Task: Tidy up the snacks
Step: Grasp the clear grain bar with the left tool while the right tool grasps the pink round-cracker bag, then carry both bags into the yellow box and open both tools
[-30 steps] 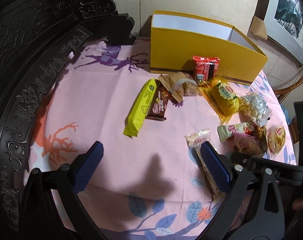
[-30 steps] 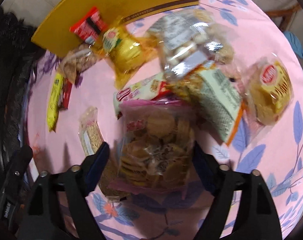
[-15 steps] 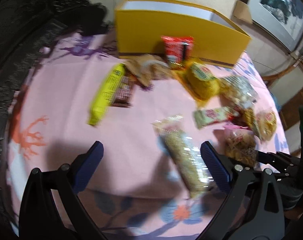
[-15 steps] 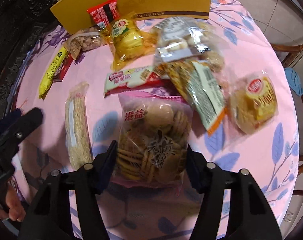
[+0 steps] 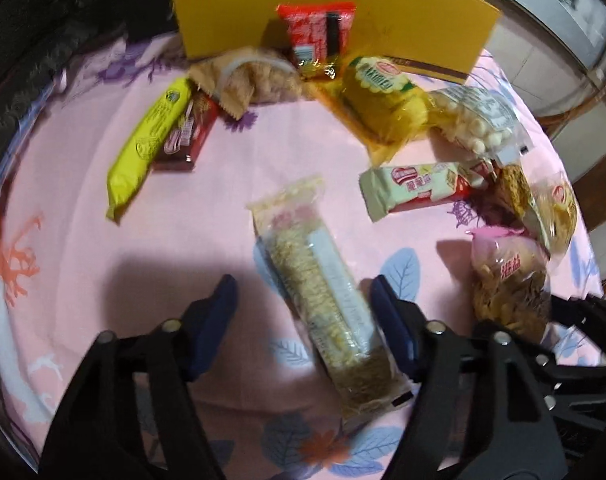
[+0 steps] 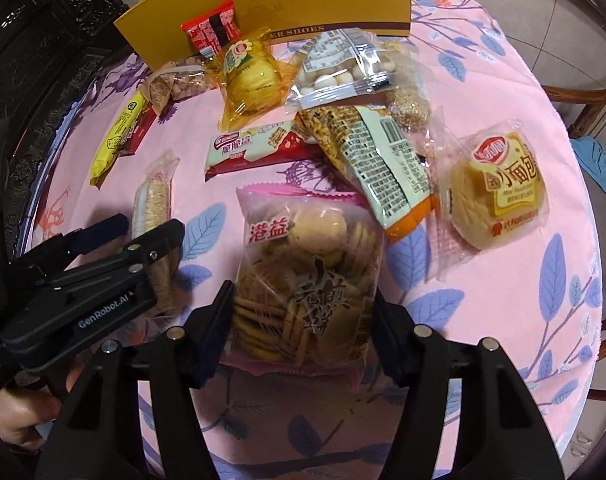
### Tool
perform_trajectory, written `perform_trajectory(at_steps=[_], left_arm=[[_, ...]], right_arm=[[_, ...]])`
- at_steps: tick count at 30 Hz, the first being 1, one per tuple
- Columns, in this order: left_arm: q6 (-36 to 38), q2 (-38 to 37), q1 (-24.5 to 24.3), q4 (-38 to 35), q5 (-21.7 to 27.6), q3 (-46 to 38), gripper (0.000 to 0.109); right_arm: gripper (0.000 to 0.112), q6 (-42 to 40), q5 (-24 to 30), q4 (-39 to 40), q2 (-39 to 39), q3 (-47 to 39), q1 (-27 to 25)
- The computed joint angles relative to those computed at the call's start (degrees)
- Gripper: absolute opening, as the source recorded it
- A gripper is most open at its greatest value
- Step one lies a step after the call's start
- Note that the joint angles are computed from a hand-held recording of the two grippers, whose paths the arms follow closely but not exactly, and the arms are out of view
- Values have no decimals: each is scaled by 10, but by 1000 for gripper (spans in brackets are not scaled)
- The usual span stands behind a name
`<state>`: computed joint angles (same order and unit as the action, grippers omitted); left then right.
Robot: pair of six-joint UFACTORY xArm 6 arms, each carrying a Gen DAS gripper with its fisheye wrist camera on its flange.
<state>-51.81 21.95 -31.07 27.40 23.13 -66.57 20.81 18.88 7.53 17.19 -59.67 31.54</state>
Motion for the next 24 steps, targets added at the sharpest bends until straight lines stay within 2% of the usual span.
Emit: perform_trajectory(at_steps=[1, 4, 5, 9, 18, 24], left_arm=[[-8, 0, -3, 21, 4, 0, 65], [-26, -9, 1, 45, -9, 13, 46], [-25, -13, 4, 46, -15, 18, 32], [-14, -24, 14, 27, -37, 37, 30], [-90, -73, 23, 127, -52, 59, 30], [-128, -93, 45, 178, -61, 36, 30]], right_arm=[[64, 2, -1, -8, -2, 3, -1], [63, 22, -3, -28, -5, 7, 2], [63, 18, -7, -23, -5, 9, 1], [62, 5, -13, -11, -7, 12, 2], [62, -74, -31, 71, -35, 28, 14], [62, -131, -56, 119, -51, 6, 21]])
